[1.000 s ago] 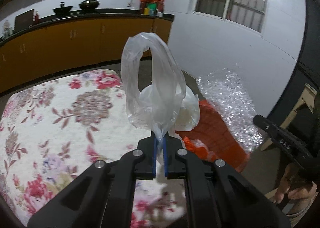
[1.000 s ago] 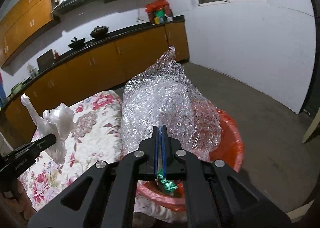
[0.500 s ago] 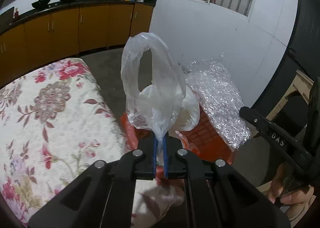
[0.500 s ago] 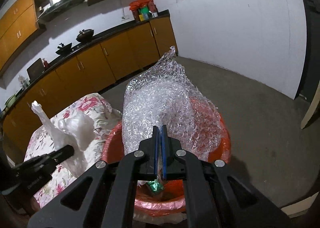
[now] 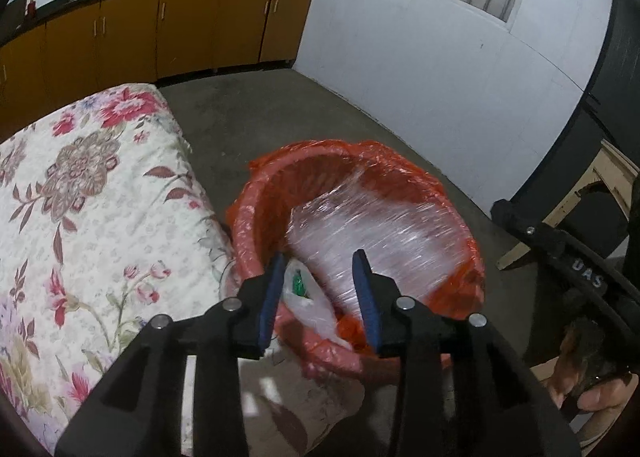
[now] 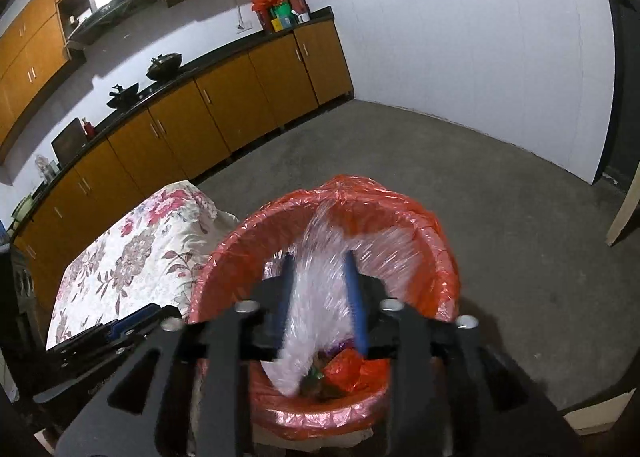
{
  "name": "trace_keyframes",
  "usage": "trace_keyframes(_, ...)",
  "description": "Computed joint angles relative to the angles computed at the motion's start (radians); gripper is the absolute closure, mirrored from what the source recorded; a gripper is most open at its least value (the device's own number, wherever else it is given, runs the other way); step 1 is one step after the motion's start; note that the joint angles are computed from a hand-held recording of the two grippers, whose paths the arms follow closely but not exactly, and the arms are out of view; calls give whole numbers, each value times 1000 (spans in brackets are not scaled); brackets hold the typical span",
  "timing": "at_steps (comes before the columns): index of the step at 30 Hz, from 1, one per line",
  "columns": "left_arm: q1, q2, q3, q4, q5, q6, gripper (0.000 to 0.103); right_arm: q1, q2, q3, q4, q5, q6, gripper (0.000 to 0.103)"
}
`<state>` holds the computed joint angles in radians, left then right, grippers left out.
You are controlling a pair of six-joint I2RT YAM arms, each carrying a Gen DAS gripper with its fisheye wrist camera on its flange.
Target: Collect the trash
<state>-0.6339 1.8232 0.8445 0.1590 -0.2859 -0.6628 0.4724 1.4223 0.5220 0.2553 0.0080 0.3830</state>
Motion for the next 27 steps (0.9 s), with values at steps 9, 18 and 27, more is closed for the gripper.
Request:
trace_keyframes(9, -86, -272, -198, -75, -222, -92, 29, 148, -192, -66, -74, 163, -15, 23)
trace_keyframes(18, -352, -579, -264, -592, -627, -456, 9, 364, -398, -92, -242, 331, 19, 13)
trace_keyframes(27, -684, -446, -99, -1380, -763, -1279, 4, 607, -513, -84, -402, 537, 116, 13)
